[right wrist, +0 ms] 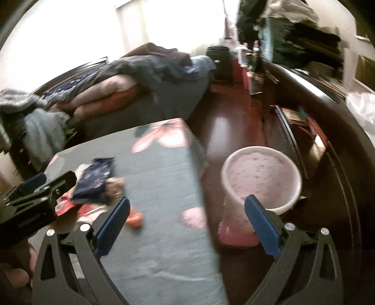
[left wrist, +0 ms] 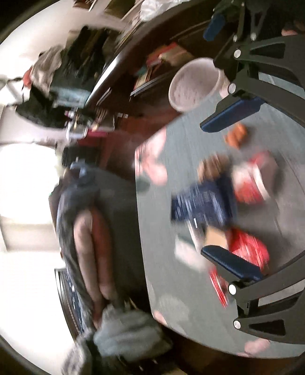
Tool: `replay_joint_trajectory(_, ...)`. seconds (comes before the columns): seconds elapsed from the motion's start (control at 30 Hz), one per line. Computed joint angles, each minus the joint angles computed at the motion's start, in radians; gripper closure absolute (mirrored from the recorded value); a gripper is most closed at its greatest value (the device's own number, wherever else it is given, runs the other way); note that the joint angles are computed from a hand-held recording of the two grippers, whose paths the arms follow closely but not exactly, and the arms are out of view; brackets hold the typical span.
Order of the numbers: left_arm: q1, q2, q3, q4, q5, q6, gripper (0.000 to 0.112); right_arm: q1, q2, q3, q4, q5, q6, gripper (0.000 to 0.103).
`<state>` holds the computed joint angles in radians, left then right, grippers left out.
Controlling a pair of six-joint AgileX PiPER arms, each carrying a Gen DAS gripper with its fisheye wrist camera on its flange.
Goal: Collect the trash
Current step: 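Return both tools to the table and grasp the orange box with the left tool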
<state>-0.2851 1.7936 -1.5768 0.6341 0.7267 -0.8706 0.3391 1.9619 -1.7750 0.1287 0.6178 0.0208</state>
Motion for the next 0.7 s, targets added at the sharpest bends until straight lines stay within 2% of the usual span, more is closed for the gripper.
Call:
replay_joint_trajectory(0.1,0.028,-0.082,0.122,0.077,-0.002,-0.093,0.013,0.040,-0.016,0.007,0.007,0.012,-0.011,0.005)
replay_joint_trajectory(0.2,0.091,-0.132,0.203,0.072,-0.010,-0.114,0.013,0.089,-0.024,0.007,-0.014,0.027,0.002,0.005)
replay_joint_trajectory(0.37,0.230,-0.154,0.292,-0.051,-0.080,-0.031,0.013,0.163,-0.032,-0.001,-0.053,0.039,0.027,0.005)
replay_joint_trajectory(0.5,0.304,-0.187,0.390,-0.156,-0.177,0.099,0.013,0.190,-0.024,-0.026,-0.064,0.064,0.030,0.005)
replay_joint_trajectory(0.7,0.342,-0.245,0.527,-0.119,-0.266,0.164,0.017,0.216,-0.013,-0.046,-0.072,0.089,0.040,0.005)
